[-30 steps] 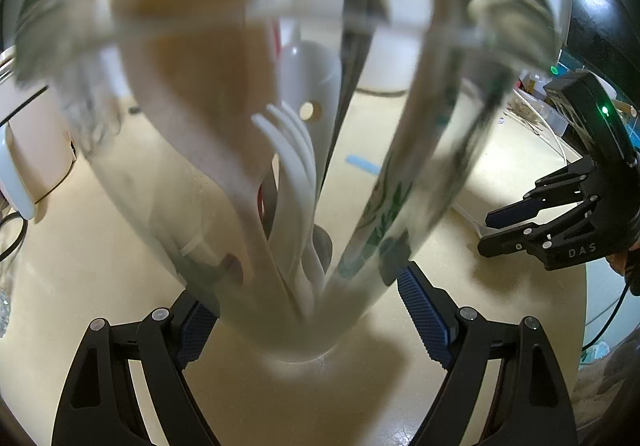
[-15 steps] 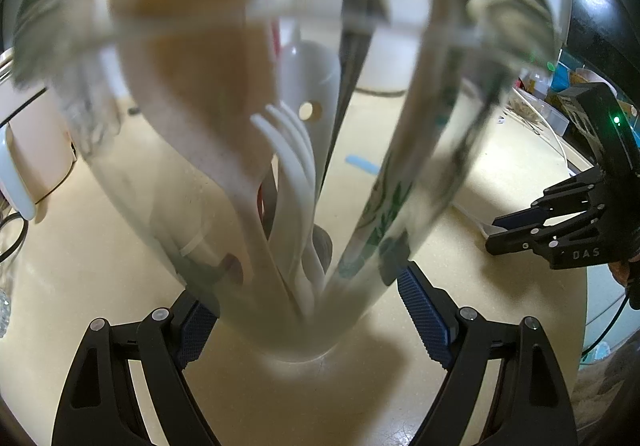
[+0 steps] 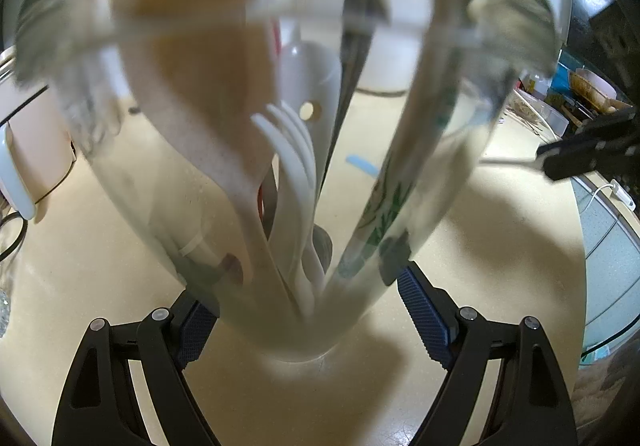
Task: Organize utensils
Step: 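Carry the white spoon into the glass and open the right gripper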
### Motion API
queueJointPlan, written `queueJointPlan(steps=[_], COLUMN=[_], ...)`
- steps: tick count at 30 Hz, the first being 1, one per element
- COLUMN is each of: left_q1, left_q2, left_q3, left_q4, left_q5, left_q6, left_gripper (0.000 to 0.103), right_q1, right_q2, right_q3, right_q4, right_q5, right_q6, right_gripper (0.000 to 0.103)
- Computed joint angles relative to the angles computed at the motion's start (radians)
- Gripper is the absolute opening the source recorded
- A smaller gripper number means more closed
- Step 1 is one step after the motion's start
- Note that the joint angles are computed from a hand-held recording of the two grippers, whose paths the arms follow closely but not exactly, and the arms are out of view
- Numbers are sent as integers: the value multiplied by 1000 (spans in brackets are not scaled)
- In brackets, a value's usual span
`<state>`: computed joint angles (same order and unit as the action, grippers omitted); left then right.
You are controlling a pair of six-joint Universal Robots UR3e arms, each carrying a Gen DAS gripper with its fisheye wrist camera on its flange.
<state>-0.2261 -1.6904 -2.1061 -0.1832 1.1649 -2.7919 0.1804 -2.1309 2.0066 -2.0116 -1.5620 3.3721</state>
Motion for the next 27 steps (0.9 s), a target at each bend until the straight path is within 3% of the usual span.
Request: queueJointPlan(steps=[5,17,22,27], left_q1=[1,2,1,3], left_q2=[0,2,5,6], left_q3=[0,-1,-2,-2], left_q4=[0,-1,-2,-3], left_q5=[0,2,4,2], left_q6=[1,4,4,5], left_gripper=[87,87,87,87], right_q1=[70,37,-43,-42], right_q2=[84,268,389,567], right_q3=[-177,-566,-766,-1054], right_q4=[-21,76,326,599], right_q5=[27,334,489,507], right_q6=[-11,-137,-214,-271], right_gripper=[24,24,24,24])
